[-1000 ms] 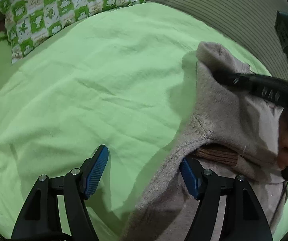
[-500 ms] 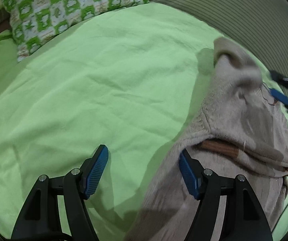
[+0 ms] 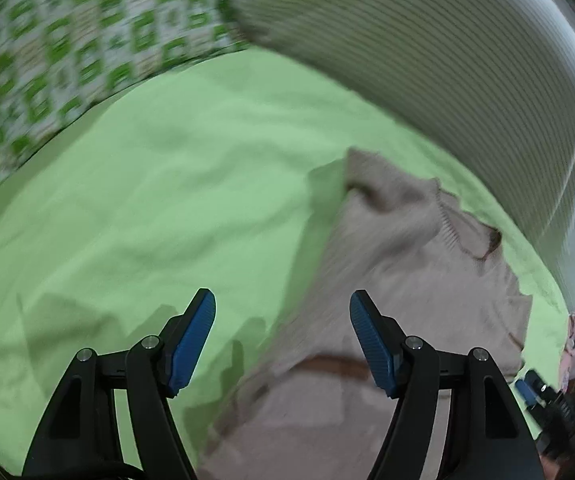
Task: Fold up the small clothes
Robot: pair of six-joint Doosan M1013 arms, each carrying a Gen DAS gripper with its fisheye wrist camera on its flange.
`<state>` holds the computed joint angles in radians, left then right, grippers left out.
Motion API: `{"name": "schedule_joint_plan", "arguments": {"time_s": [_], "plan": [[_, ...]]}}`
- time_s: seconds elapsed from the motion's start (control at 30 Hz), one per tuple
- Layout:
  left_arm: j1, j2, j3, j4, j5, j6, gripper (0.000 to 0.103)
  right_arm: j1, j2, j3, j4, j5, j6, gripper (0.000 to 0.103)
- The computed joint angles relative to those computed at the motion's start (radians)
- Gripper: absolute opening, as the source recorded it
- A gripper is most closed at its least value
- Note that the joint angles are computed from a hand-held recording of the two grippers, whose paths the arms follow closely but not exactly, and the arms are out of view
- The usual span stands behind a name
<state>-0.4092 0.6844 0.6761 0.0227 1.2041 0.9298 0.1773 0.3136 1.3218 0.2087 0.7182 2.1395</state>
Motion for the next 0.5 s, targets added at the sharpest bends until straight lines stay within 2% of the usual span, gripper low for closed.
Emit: {"name": "schedule_joint_plan", "arguments": {"time_s": [0.2,0.27,0.33,0.43,0.47,0.5], "plan": [[-0.01,0.163,-0.293,-0.024,0.124,0.055,0.072,-0.031,0.003,0.019,0.099,-0.06,0.033,0.067],[-0.01,0.211,-0.375,-0.033,0.161,0.056,0.072,-0.037,0.02,0.004,0.156,-0.048,0.013,0.067],[-0.009,0.24,-0.418,-0.043,0.177,0.055,0.072,-0.046,0.05,-0.026,0.215,0.015,0.005,0.067],[-0.009,0.266,-0.453,-0.041,0.194,0.053,0.072,-0.049,0.062,-0.019,0.241,-0.006,0.085,0.066],[-0.009,0.288,-0.491,-0.031,0.218,0.052,0.072,-0.049,0.061,-0.013,0.243,-0.026,0.104,0.064],[-0.009,0.29,-0.49,-0.026,0.219,0.051,0.072,-0.049,0.058,-0.004,0.246,-0.057,0.12,0.048]]}}
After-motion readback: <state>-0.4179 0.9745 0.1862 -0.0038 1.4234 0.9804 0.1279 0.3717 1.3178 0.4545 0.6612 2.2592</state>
